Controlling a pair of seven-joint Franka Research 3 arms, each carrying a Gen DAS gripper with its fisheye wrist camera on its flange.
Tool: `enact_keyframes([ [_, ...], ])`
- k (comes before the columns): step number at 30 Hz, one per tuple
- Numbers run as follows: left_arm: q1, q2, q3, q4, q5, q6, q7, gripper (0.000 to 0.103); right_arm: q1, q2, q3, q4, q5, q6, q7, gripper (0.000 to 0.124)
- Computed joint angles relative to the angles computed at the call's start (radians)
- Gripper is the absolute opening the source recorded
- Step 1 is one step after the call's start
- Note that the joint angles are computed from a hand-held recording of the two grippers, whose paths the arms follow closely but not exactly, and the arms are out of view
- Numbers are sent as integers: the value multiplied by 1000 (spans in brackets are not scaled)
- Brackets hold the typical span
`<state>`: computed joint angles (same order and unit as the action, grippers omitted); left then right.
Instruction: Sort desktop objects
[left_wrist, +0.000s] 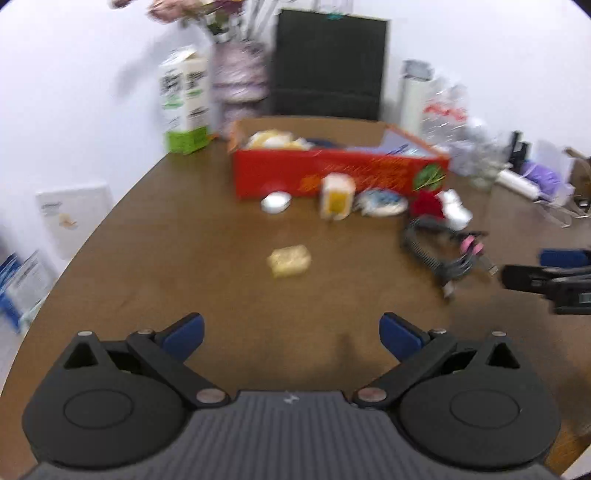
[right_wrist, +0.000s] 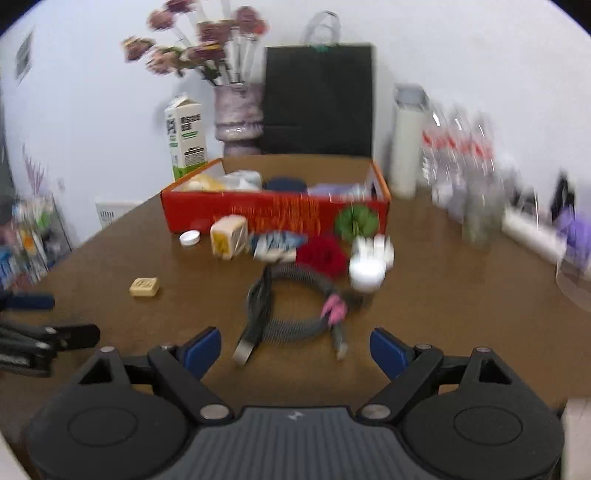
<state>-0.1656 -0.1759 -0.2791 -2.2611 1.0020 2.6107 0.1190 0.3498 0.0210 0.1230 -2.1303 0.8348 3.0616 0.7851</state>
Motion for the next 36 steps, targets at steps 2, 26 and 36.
enact_keyframes([
  [2, -6, -22, -9, -28, -7, -19, -38, 103, 8, -31, 8, -40, 137, 20, -87, 87],
  [26, 21, 140, 56, 106, 73, 119, -39, 84, 13, 140, 55, 172, 401, 70, -370, 62],
  [36, 17, 244, 122, 195, 58, 173, -62, 69, -12, 292, 39, 325, 48, -40, -11, 23],
])
